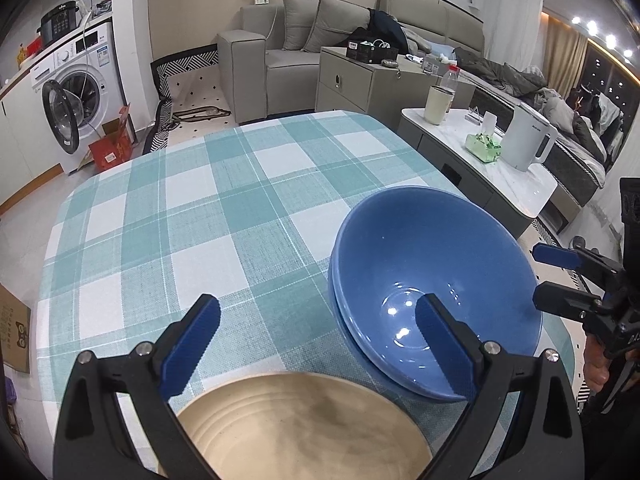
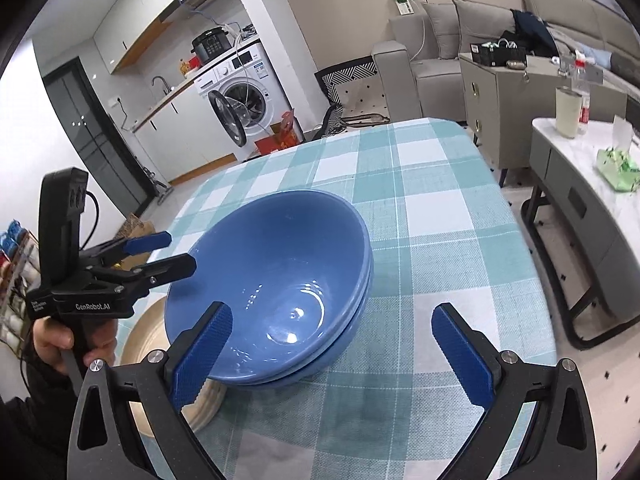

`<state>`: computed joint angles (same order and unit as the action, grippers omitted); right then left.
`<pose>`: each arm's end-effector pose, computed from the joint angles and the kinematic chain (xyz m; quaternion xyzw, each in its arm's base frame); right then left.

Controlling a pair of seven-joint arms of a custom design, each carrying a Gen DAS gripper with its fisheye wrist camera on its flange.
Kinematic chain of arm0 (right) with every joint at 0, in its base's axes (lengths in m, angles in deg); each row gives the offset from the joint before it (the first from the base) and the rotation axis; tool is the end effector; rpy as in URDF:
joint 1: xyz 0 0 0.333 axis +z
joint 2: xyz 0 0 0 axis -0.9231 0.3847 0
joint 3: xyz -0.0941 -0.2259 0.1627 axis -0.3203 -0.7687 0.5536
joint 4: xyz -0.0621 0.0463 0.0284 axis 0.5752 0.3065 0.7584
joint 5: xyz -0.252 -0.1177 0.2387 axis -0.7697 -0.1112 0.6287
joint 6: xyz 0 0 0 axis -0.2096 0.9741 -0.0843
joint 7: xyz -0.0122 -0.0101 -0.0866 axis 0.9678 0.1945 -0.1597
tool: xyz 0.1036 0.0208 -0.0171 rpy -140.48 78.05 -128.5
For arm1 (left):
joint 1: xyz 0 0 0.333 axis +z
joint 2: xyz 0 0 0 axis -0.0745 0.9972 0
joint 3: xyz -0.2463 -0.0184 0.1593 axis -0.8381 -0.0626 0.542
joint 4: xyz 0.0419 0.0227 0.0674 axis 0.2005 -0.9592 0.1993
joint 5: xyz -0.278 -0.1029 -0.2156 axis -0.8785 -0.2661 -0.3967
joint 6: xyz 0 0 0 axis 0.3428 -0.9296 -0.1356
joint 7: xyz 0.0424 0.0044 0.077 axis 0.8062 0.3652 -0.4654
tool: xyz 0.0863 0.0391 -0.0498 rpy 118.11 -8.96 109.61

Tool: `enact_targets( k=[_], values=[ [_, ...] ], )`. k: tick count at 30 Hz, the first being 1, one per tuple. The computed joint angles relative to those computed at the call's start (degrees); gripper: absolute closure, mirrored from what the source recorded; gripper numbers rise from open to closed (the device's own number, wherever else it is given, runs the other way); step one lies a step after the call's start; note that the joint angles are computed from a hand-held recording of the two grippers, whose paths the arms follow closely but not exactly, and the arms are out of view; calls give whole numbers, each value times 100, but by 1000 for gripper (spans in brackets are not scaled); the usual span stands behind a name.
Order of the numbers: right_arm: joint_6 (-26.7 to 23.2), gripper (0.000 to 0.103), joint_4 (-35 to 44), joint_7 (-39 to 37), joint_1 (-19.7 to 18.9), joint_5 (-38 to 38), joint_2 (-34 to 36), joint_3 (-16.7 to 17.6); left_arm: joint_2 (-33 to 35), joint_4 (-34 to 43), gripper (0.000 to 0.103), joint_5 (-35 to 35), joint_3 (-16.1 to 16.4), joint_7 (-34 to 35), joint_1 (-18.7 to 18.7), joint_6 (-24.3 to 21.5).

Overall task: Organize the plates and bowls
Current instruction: 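Move both open grippers to opposite sides of the stacked blue bowls' rim, then close both grippers on the rim of the stacked blue bowls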

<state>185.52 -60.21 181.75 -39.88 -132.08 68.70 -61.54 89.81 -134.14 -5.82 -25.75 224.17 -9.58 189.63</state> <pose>0.5178 0.3464 0.4525 -0.5331 0.7496 -0.1869 0.3449 0.6966 -0.1820 0.4516 -0.3696 0.8636 -0.3326 0.0830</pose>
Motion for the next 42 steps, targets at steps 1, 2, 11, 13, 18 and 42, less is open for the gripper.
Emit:
enact_targets(
  k=[1, 2, 11, 13, 18, 42],
  values=[
    [22, 1, -11, -4, -12, 25, -1, 1, 23, 34, 4, 8, 4, -27, -6, -27],
    [58, 1, -32, 44, -12, -4, -9, -13, 51, 68, 4, 10, 4, -49, -7, -55],
    [295, 3, -62, -23, -87, 170, 81, -20, 291, 421, 4, 19, -34, -145, 30, -508],
    [338, 6, -48, -62, -91, 227, 118, -23, 343, 503, 4, 42, -20, -197, 20, -603],
    [488, 12, -40, -197, -112, 413, 202, -31, 406, 583, 4, 63, -24, -260, 13, -723],
    [736, 21, -23, -271, -60, 639, 350, -136, 735, 1055, 6, 4, -91, -393, 12, -1235]
  ],
)
